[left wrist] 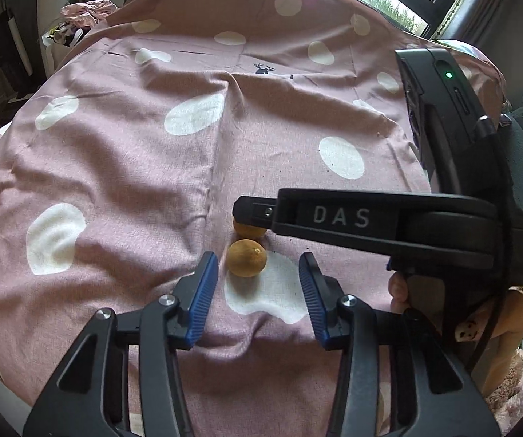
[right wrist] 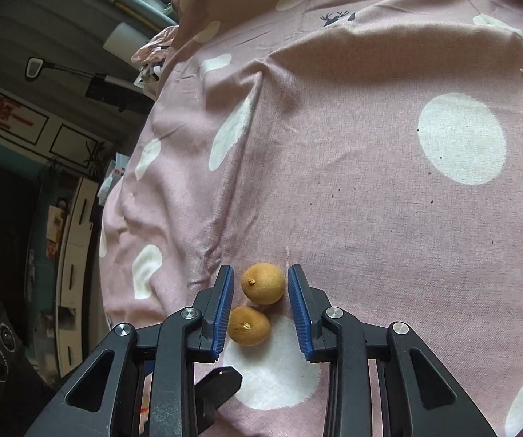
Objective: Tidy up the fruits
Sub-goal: 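Move the right gripper to the small tan round fruits, then close the right gripper on one tan fruit and lift it, then carry the tan fruit in the right gripper over the green bowl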
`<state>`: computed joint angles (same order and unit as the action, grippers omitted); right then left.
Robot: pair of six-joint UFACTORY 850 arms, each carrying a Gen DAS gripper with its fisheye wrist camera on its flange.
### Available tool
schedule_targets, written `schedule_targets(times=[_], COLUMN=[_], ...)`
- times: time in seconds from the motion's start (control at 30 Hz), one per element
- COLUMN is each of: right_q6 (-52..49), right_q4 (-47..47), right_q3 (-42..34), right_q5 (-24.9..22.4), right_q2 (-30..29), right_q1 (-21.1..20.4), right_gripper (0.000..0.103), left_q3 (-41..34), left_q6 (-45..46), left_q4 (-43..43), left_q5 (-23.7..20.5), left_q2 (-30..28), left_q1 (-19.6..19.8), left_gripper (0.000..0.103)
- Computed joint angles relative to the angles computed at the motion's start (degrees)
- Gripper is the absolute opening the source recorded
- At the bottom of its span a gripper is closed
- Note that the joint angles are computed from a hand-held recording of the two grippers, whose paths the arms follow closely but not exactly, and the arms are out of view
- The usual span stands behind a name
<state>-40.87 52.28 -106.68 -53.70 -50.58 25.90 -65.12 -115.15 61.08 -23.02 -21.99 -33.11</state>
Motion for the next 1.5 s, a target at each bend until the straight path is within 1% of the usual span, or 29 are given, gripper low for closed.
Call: schedule_targets(times=[0.03, 0.1, 0.17, 0.3, 0.4, 0.47, 0.57, 0.6, 0.7, 0.8, 0.87, 0.93, 0.97, 1.07, 1.13, 1.17, 1.23, 1.5], right_q6=[-0.05, -0.48, -1.17, -2.14, -2.63, -2.56, -1.73, -1.00, -1.74, -3.29, -4.41, -5.39, -5.75, -6.43, -6.58, -6.41, -6.74, -7.35], right_q4=[-0.49, -0.94, -0.72, -0.59, 0.87, 0.93, 0.62, 0.38, 2.37, 4.51, 5.69, 6.73, 7.32, 8.19, 8.37, 8.21, 8.57, 9.53], right_q3=[0.07, 0.20, 0.77, 1.50, 0.38, -0.02, 0.09, 0.35, 1.79, 3.67, 5.25, 6.11, 6.41, 7.24, 7.81, 7.91, 7.98, 9.03], right_q5=[0.42, 1.09, 1.71, 2.79, 0.72, 0.44, 0.42, 0.89, 1.76, 3.11, 4.79, 5.42, 5.52, 6.12, 6.82, 6.99, 6.84, 7.49], right_q2=[0.02, 0.01, 0.32, 0.82, -0.38, -0.63, -0.51, -0.23, 1.12, 2.96, 4.44, 5.30, 5.58, 6.36, 6.82, 6.94, 7.03, 7.96], right_q1=[0.22, 0.49, 0.64, 0.73, 0.44, 0.40, 0.18, 0.02, -1.04, -2.25, -2.79, -3.22, -3.44, -3.82, -3.96, -3.99, -4.21, -4.56], right_gripper=[0.029, 0.028, 0.028, 0.028, 0.028, 0.028, 0.028, 0.028, 0.028, 0.028, 0.028, 0.028, 0.028, 0.028, 0.028, 0.028, 0.028, 0.028], left_q3=[-0.26, -0.69, -1.01, -2.29, -1.97, -1.83, -2.28, -2.76, -3.79, -4.06, -4.07, -4.20, -4.46, -6.08, -6.78, -6.99, -6.90, -6.48], left_q6=[0.85, 2.21, 3.39, 6.74, 7.21, 6.45, 8.99, 10.83, 13.34, 13.85, 12.99, 12.92, 13.04, 13.86, 13.87, 13.91, 12.97, 11.28], left_q4=[-0.52, -1.76, -2.83, -6.35, -7.60, -6.75, -9.13, -11.08, -13.07, -14.05, -13.61, -13.90, -14.14, -14.47, -13.98, -13.74, -12.41, -11.20], left_q5=[-0.20, 0.15, 0.68, -0.45, 1.09, 1.25, 2.20, 1.82, 0.55, 0.97, 1.74, 2.96, 2.84, 0.15, -0.82, -1.22, -1.57, -1.20], left_q2=[-0.21, -0.59, -0.99, -2.22, -2.40, -2.28, -2.73, -3.13, -4.09, -4.55, -4.68, -4.88, -5.12, -6.20, -6.83, -7.04, -7.09, -6.64], left_q1=[-0.04, 0.12, 0.32, 0.63, 1.24, 1.31, 1.75, 1.81, 1.69, 2.01, 2.28, 2.67, 2.72, 2.31, 2.25, 2.19, 2.09, 1.79], left_gripper=[0.045, 0.045, 0.045, 0.045, 0.044, 0.044, 0.043, 0.041, 0.040, 0.038, 0.037, 0.037, 0.037, 0.034, 0.028, 0.027, 0.028, 0.028])
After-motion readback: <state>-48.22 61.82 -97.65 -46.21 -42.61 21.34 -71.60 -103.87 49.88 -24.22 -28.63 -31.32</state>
